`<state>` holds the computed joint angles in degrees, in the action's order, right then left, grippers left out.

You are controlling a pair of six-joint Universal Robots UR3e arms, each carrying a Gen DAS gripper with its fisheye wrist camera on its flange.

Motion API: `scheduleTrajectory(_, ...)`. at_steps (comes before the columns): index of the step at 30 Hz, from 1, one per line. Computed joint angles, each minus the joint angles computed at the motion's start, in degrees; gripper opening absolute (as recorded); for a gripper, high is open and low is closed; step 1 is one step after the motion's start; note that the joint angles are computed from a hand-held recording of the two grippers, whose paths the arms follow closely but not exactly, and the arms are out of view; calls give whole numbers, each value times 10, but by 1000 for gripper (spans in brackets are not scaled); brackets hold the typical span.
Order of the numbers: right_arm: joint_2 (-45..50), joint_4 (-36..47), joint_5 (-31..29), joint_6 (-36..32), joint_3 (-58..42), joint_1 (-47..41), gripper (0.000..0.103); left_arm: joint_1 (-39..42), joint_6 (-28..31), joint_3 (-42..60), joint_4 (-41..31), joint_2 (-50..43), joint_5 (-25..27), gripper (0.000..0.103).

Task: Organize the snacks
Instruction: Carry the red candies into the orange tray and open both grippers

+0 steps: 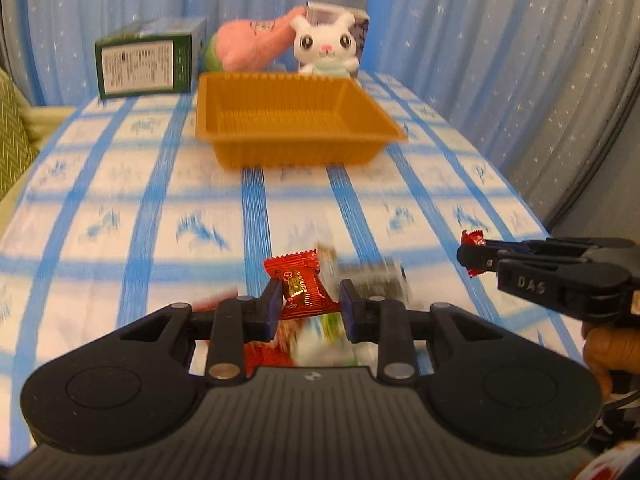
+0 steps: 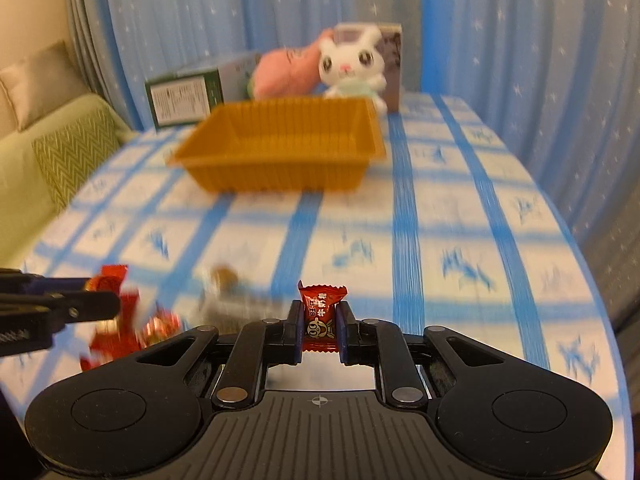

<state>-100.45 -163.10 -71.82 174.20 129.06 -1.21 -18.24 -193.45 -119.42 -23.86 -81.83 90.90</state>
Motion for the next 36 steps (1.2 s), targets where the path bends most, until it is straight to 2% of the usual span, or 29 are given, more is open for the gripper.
scheduleTrajectory(8,191,34,36,32,-261,11,16,66,56,151,10,-117,-47,27)
scheduleTrajectory(14,354,120,44,60,-506,19,16,98,83,289,2,-228,-71,27)
scheduleTrajectory(20,482,209,46,99,-705,25,16,125,87,413,-27,-332,-89,27)
scheduleTrajectory(27,550,243,39,115,-788,34,16,135,83,476,-30,-398,-97,28)
scheduleTrajectory(30,561,243,40,117,-793,34,17,137,81,476,-24,-406,-98,45)
scheduleTrajectory(36,566,245,41,115,-788,30,17,142,93,404,-6,-363,-88,46)
